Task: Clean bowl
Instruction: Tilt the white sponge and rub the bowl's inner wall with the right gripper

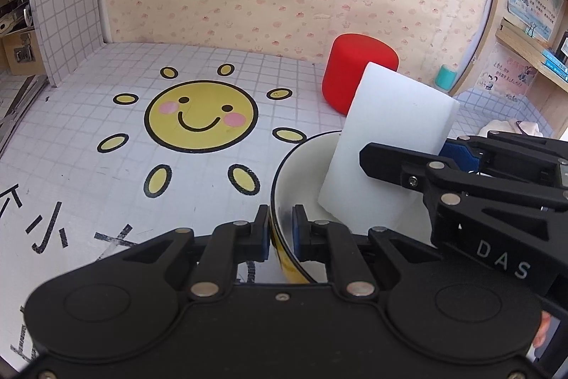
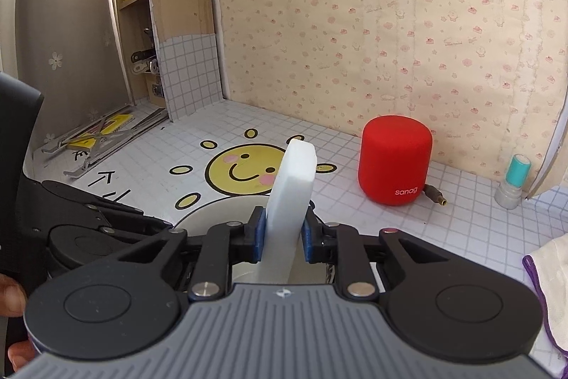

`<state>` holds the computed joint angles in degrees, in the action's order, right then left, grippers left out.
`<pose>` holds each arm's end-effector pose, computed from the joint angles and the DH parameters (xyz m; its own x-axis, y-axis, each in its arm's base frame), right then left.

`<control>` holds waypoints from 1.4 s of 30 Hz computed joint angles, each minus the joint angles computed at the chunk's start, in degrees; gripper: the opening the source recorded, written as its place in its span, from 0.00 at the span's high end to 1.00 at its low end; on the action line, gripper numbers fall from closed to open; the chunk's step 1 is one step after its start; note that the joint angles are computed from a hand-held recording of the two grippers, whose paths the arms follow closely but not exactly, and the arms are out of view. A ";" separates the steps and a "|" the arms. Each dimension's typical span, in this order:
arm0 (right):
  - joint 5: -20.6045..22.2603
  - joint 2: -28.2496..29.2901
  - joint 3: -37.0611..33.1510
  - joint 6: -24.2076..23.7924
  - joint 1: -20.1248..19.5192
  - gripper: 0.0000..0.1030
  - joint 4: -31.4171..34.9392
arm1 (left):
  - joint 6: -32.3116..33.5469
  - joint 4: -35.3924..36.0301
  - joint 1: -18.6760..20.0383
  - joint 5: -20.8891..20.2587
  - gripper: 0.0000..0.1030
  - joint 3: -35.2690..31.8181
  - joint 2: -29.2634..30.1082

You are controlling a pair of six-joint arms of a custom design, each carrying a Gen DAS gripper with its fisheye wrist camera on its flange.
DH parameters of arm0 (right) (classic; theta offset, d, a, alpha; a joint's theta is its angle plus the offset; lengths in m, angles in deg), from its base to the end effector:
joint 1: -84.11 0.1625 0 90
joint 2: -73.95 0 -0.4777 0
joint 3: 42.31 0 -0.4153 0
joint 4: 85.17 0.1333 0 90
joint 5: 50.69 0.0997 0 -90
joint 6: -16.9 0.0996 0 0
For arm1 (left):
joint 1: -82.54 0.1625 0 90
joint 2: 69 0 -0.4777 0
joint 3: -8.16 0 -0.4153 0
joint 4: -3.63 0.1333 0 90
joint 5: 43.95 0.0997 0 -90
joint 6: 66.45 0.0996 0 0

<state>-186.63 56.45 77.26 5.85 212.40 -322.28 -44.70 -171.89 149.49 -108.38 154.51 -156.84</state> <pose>0.3510 -0.3449 -0.0784 -0.7610 -0.1375 0.6340 -0.5947 0.5382 -0.5972 0.0195 -0.4045 0.2510 -0.7130 0.4643 -0.5254 0.6600 0.6974 -0.2793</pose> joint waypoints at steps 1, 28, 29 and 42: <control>0.95 -0.24 0.24 0.63 -0.24 0.79 0.04 | -0.18 -0.26 -0.02 0.04 0.87 0.02 0.17; 3.28 -1.89 0.90 3.20 -1.23 0.80 4.50 | 4.16 -1.25 1.17 -2.26 0.87 -0.36 0.83; 2.29 -1.73 0.95 3.06 -0.90 0.80 4.04 | 4.18 -1.13 1.27 -2.38 0.87 -0.40 0.76; 2.34 -1.96 0.66 4.57 -1.29 0.80 5.43 | 4.88 -2.21 0.25 -1.64 0.87 0.62 0.82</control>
